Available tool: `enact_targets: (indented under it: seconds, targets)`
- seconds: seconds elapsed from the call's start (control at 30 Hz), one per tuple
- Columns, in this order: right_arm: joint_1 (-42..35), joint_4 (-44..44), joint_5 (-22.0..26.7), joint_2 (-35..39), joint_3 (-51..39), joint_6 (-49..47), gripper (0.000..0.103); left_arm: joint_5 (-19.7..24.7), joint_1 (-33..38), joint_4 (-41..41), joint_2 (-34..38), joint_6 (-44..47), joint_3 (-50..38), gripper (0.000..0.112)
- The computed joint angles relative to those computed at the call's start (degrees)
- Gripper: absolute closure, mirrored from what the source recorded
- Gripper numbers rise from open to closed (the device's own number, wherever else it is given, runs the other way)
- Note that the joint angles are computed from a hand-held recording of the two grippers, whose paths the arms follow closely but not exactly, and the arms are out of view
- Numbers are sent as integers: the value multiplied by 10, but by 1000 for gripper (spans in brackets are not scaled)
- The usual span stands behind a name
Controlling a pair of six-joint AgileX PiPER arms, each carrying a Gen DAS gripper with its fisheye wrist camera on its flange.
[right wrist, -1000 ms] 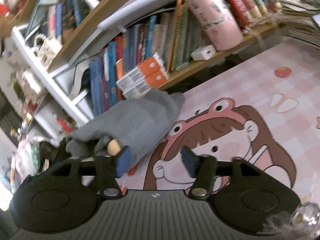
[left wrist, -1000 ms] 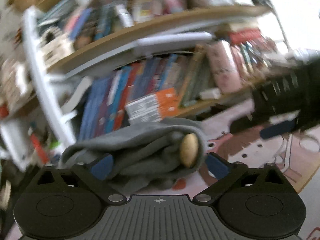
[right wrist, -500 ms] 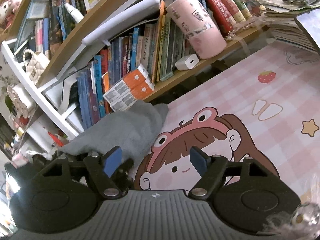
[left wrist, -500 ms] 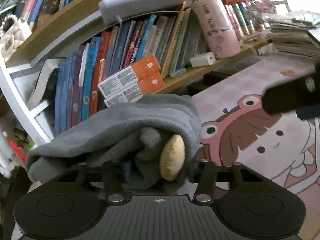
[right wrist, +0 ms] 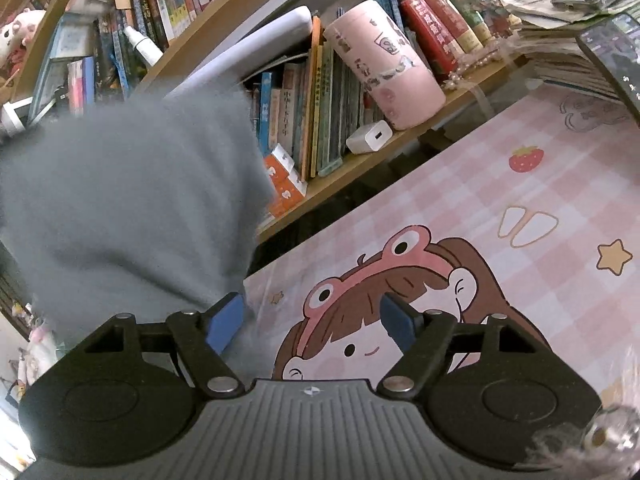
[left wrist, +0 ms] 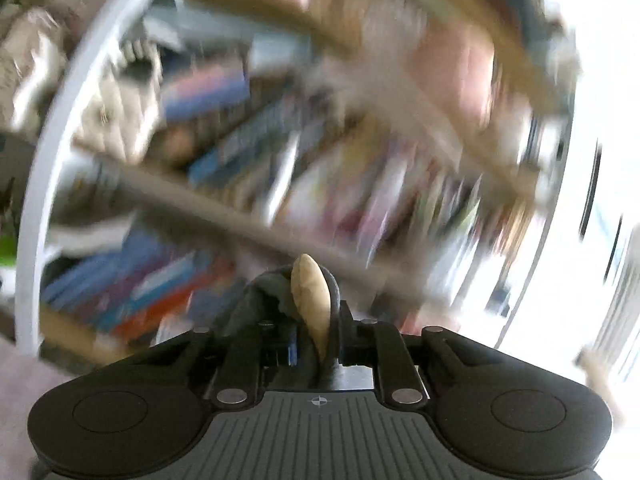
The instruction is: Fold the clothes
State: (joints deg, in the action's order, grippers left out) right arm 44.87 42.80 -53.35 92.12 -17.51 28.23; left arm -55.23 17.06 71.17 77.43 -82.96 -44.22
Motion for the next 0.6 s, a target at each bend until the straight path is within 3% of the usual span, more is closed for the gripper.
enact_targets:
  seconds: [0.03, 0.1, 0.2, 0.33, 0.4, 0.47, 0.6]
  targets:
    - [3, 4, -3, 0, 0, -4, 29, -22, 19, -21, -5, -14, 0, 95]
    - [6, 4, -3, -1, 0, -8, 29, -24, 55, -32, 1, -58, 7, 94]
    - [8, -3, 0, -3, -2, -11, 29, 45, 82, 8, 35, -66, 22, 90]
    - [18, 16, 23, -2, -17, -55, 28, 142, 120, 153, 143, -115, 17, 89]
    - [18, 10, 32, 4, -24, -65, 28, 143, 157, 174, 180, -103, 34, 88]
    - [15, 0, 42, 7, -29, -70, 28, 147, 194, 192, 226, -85, 44, 75]
    - [18, 5, 59, 17, -43, -97, 27, 105, 270, 135, 178, 59, 104, 62]
